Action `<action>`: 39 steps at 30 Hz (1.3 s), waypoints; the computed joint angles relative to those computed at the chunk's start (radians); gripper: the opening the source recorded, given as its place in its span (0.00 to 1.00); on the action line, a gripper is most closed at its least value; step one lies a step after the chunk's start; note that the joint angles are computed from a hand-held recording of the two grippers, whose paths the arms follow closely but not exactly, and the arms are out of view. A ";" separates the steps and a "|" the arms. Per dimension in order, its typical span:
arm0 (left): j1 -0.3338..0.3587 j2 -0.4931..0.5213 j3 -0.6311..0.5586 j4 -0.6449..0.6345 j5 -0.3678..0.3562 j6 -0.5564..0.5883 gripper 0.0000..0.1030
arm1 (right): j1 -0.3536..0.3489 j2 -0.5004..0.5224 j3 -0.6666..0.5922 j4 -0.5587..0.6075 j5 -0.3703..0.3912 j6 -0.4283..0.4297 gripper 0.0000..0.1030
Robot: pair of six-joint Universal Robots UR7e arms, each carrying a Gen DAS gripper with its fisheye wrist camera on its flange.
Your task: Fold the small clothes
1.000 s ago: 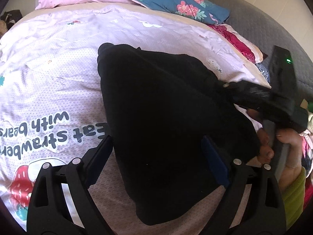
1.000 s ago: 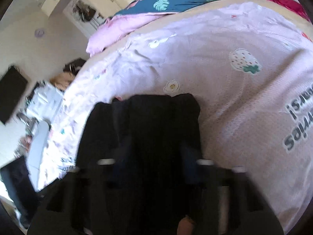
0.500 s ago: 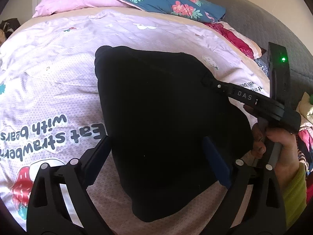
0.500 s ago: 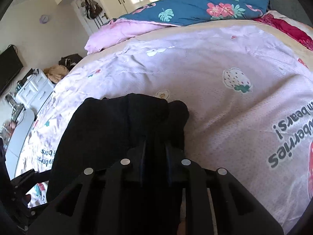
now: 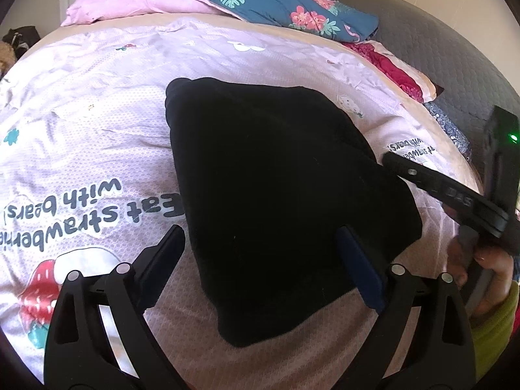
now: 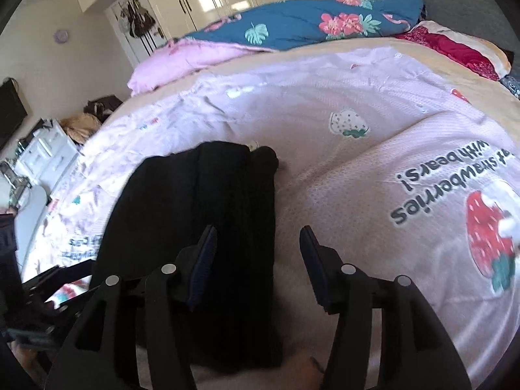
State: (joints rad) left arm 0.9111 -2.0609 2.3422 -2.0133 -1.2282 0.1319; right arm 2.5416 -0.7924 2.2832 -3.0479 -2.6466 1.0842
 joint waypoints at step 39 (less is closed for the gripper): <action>0.032 0.006 0.029 0.033 -0.018 -0.013 0.91 | 0.049 0.034 0.002 -0.012 0.086 0.051 0.12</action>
